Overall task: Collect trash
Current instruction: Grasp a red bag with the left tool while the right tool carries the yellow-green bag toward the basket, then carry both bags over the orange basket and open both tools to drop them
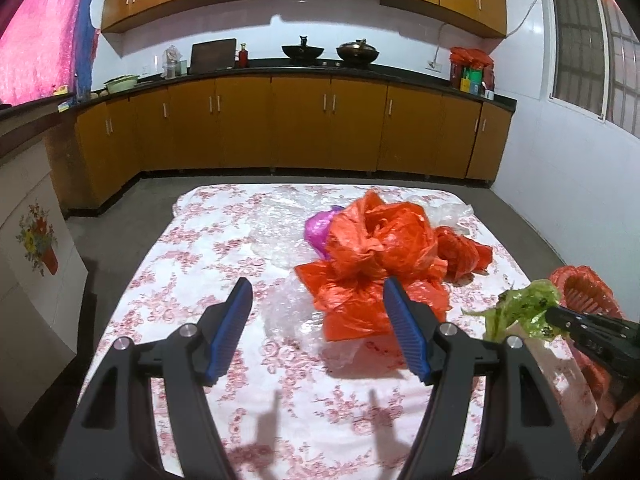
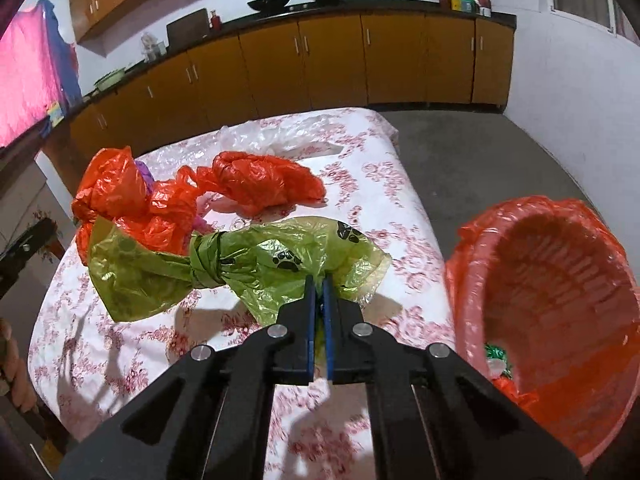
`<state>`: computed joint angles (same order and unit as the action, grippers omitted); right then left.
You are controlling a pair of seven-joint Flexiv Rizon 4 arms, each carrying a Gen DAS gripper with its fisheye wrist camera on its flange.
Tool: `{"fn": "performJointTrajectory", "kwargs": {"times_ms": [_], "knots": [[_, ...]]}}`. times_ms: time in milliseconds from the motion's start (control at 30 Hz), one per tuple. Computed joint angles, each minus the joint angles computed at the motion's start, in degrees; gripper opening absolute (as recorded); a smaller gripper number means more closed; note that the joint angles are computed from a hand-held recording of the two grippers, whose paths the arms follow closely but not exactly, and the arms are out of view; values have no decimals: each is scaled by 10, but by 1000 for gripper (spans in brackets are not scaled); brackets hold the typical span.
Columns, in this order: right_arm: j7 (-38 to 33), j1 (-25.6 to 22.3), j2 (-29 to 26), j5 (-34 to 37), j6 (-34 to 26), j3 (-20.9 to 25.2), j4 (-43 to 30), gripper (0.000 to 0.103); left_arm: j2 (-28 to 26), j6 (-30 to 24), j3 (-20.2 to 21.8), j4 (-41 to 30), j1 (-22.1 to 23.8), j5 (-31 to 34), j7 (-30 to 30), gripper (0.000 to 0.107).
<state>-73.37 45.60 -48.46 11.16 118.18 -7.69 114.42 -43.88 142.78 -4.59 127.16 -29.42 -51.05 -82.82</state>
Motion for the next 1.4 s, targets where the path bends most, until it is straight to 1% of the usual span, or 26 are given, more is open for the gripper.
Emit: {"fn": "performJointTrajectory", "kwargs": {"times_ms": [133,400,500,533,567,600,667,700,733,867,1033,1200,1400], "knots": [[-2,-6,11,8,11,4,18,4,-4,-21,-1,-27,4,8,11,67],[-1,-24,17,8,16,14,32,4,-16,-85,4,-99,-2,-43,70,67],[-2,-29,17,4,17,18,32,4,-14,-110,1,-100,14,-28,55,66],[-3,-29,17,4,17,19,32,4,-14,-118,-1,-98,22,-15,43,62],[-3,-29,17,3,16,19,32,4,-12,-126,-3,-94,31,2,28,54],[-3,-29,17,3,16,19,32,4,-10,-136,-8,-88,48,31,7,52],[-3,-29,17,3,17,20,33,4,-9,-147,-7,-83,58,60,-20,38],[-4,-28,17,4,17,20,33,4,-9,-151,-3,-82,57,69,-28,35],[-4,-27,17,5,19,20,34,4,-10,-151,5,-81,51,74,-32,27],[-5,-25,21,8,21,20,38,4,-10,-141,26,-72,35,90,-52,21],[-10,-21,30,16,31,19,46,4,2,-120,32,-50,28,102,-72,19],[-20,-9,43,37,40,10,56,4,18,-90,39,-27,5,80,-63,19],[-32,11,57,75,46,-7,69,4,40,-58,25,-1,0,70,-58,19]]}}
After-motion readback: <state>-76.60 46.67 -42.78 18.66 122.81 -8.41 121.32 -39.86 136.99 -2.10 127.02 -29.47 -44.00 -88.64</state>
